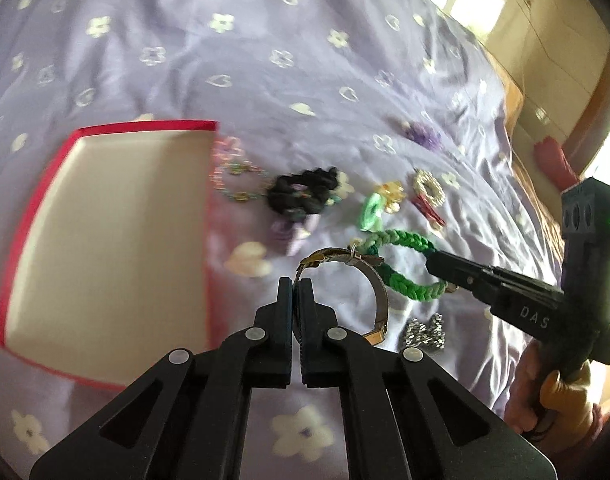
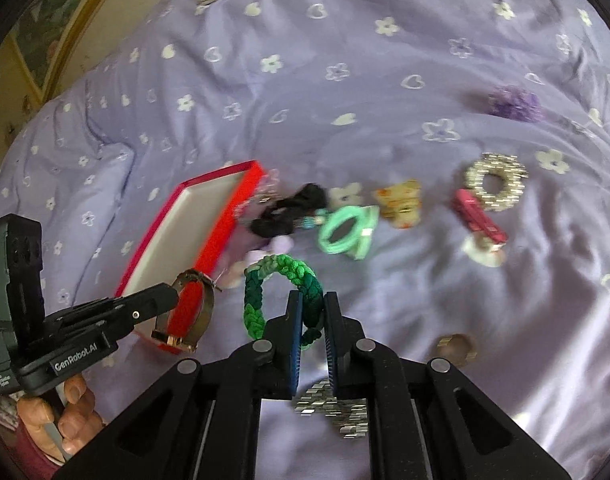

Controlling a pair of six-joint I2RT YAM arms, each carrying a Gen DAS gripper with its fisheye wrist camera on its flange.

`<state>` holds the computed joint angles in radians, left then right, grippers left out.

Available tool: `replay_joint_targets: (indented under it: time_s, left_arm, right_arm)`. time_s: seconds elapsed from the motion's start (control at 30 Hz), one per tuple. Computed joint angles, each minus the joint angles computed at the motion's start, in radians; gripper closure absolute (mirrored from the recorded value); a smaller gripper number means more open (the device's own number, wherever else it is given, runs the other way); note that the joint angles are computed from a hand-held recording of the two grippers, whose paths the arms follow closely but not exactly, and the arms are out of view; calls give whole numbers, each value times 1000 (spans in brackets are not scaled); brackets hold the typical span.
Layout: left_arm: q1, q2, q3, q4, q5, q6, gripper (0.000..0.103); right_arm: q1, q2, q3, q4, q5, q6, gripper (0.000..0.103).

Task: Organize jewelry
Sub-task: 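Carry the watch and bracelet into the red box and open both tools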

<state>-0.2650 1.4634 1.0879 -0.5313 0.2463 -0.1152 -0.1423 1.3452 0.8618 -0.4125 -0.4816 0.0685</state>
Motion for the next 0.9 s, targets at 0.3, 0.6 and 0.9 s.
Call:
replay_joint_targets:
  time_s: [0.3,0.6,0.9]
  left_arm:
    - [236,-62,-50,-35,36,91,101]
    - [426,-3,-34,-30,46,184,101]
    - [475,115,6,-20,8,223,101]
  right_arm:
    - [246,47,46,61,38,120,93]
    - [455,217,167,103,104,192,93]
    - [537,402,311,60,141,176,93]
